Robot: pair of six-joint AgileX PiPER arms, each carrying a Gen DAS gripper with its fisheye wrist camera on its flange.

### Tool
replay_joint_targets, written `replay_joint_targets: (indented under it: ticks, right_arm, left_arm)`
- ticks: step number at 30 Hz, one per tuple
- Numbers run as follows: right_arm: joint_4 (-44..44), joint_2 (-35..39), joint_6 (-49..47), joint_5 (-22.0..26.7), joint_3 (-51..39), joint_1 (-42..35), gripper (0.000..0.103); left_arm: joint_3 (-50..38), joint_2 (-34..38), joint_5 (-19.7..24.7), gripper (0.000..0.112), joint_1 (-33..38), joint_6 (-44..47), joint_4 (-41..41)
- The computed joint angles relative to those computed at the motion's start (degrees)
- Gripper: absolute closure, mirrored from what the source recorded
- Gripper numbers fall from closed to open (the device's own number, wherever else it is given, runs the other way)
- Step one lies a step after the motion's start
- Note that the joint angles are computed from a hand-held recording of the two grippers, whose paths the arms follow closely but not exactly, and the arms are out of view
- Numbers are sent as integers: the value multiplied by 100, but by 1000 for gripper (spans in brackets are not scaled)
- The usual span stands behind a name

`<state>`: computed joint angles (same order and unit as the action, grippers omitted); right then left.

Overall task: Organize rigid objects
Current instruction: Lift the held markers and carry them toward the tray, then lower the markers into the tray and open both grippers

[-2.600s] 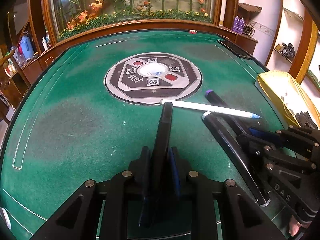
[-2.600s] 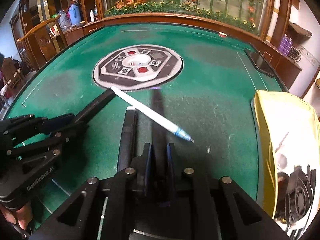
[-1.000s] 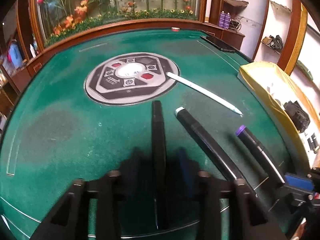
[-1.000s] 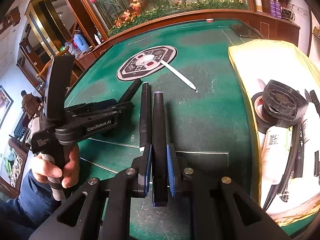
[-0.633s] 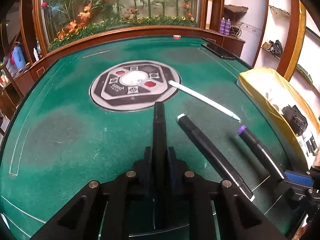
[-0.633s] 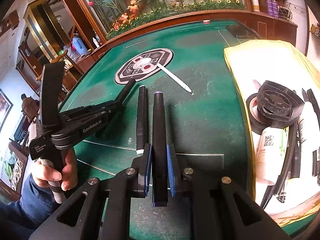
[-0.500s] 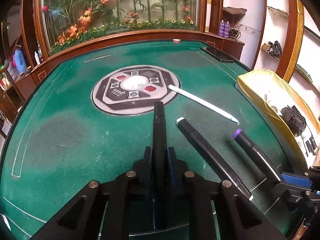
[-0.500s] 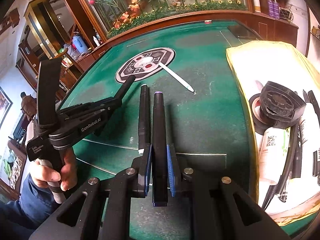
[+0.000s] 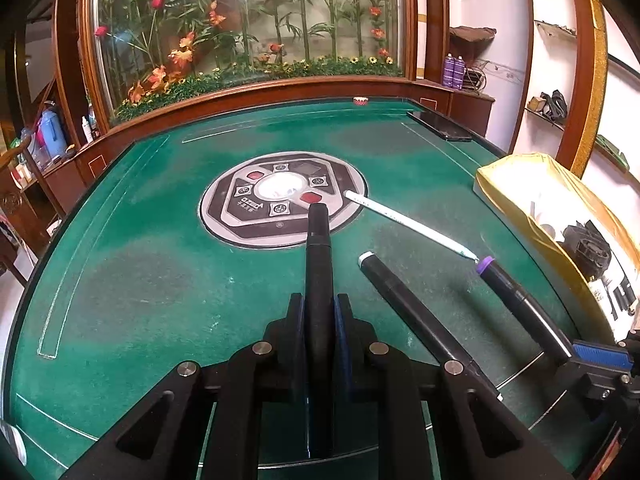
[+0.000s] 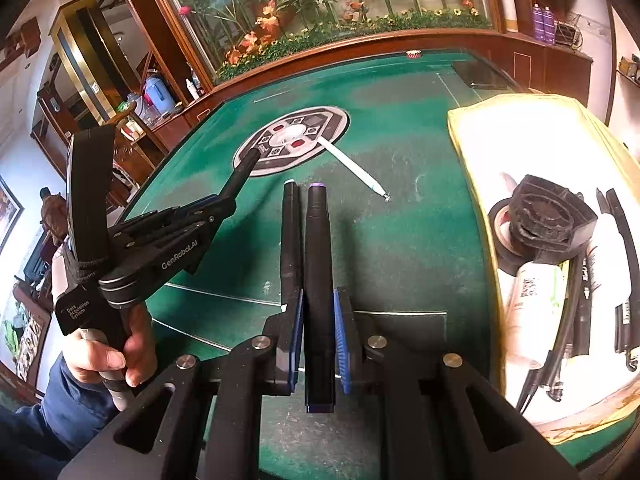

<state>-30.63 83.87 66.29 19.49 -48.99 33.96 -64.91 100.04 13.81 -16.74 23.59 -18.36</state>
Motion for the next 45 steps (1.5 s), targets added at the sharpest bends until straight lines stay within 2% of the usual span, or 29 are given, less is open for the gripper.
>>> replay_joint_targets:
  ticks: [6,12,21,26,30,33,35,38,41,45]
  right_arm:
    - [-268,-251,343,3,205,-73,89]
    - [-460,-649,579,-128,546,-334,89]
    - [-593,-1818,673,-174,1315,-1205,89]
    - [15,-2295,-51,-278,1698,-2048,89]
    - [819,-2428,-929,-380,1936,-2746,89]
    - [800,-2403,-964,-392,2020,-3027,89]
    - [1216,-2410,-1452,-449,2075,-3241,89]
    - [1029,-2377,-1338,-463,2087,-3268,89]
    - [326,-2403,-661,-295,2072,-3132,89]
    - [500,-2331,-998,-263,2030,-3244,89]
  left_arm:
    - [-51,-129,347,97,-3,582,-690]
    - [-116,-334,580,97,-380,347,-520]
    - [-821,-268,1421,97,-1283,-148,-402]
    - [-1385,4,1890,97,-1968,-435,-421]
    - [-1876,315,2181,97,-2440,-734,-254]
    - [-2343,659,2462,97,-2720,-1063,-52]
    - [-2620,893,2613,97,-2868,-1258,65]
    - [-2916,1161,2764,97,-3016,-1449,137]
    - [-3124,1351,2841,97,-3109,-1583,181]
    - [-3224,1494,2873,97,-3123,-1653,200]
